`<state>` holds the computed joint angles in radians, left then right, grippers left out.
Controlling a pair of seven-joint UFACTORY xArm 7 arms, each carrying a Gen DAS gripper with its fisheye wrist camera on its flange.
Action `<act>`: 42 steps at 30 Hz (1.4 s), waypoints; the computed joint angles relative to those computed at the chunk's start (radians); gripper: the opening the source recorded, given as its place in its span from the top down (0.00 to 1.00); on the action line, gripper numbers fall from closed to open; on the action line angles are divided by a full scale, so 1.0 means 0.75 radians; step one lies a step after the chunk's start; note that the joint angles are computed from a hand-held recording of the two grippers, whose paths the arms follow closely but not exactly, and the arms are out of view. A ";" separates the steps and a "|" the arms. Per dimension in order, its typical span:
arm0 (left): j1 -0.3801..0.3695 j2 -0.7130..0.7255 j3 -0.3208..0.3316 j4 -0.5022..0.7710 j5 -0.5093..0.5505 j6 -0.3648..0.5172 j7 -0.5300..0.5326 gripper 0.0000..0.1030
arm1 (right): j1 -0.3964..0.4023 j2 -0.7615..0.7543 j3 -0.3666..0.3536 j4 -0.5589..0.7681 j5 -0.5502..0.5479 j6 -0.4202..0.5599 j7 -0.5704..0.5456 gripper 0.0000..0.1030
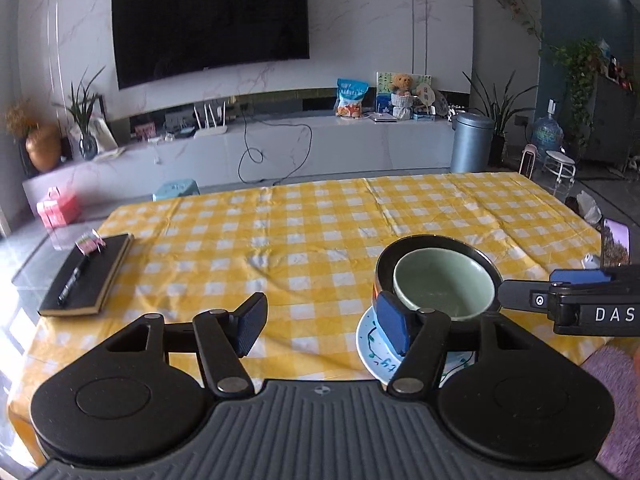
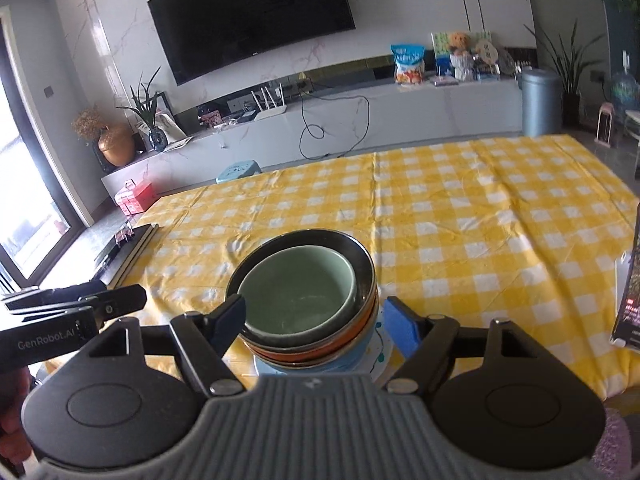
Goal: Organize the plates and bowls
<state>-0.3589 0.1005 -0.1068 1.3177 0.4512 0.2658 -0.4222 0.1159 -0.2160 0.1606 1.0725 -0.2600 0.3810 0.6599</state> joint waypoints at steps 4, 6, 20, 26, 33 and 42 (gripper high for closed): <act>-0.024 -0.053 0.020 -0.085 0.232 -0.026 -0.187 0.26 | -0.026 -0.062 0.060 -0.095 -0.124 -0.035 0.062 0.26; -0.008 -0.080 0.006 -0.139 0.251 -0.046 -0.213 0.21 | -0.046 -0.088 0.097 -0.131 -0.193 -0.039 0.099 0.26; 0.023 -0.066 -0.039 -0.209 0.342 0.082 -0.345 0.18 | -0.096 -0.090 0.205 -0.213 -0.471 -0.023 0.282 0.25; 0.010 -0.037 -0.036 -0.200 0.238 0.130 -0.271 0.18 | -0.076 -0.055 0.192 -0.214 -0.573 -0.022 0.371 0.25; -0.007 -0.027 -0.027 -0.197 0.218 0.162 -0.262 0.18 | -0.045 -0.039 0.159 -0.219 -0.611 -0.025 0.405 0.25; -0.013 -0.032 -0.024 -0.196 0.225 0.164 -0.269 0.18 | -0.042 -0.050 0.151 -0.231 -0.641 -0.027 0.452 0.24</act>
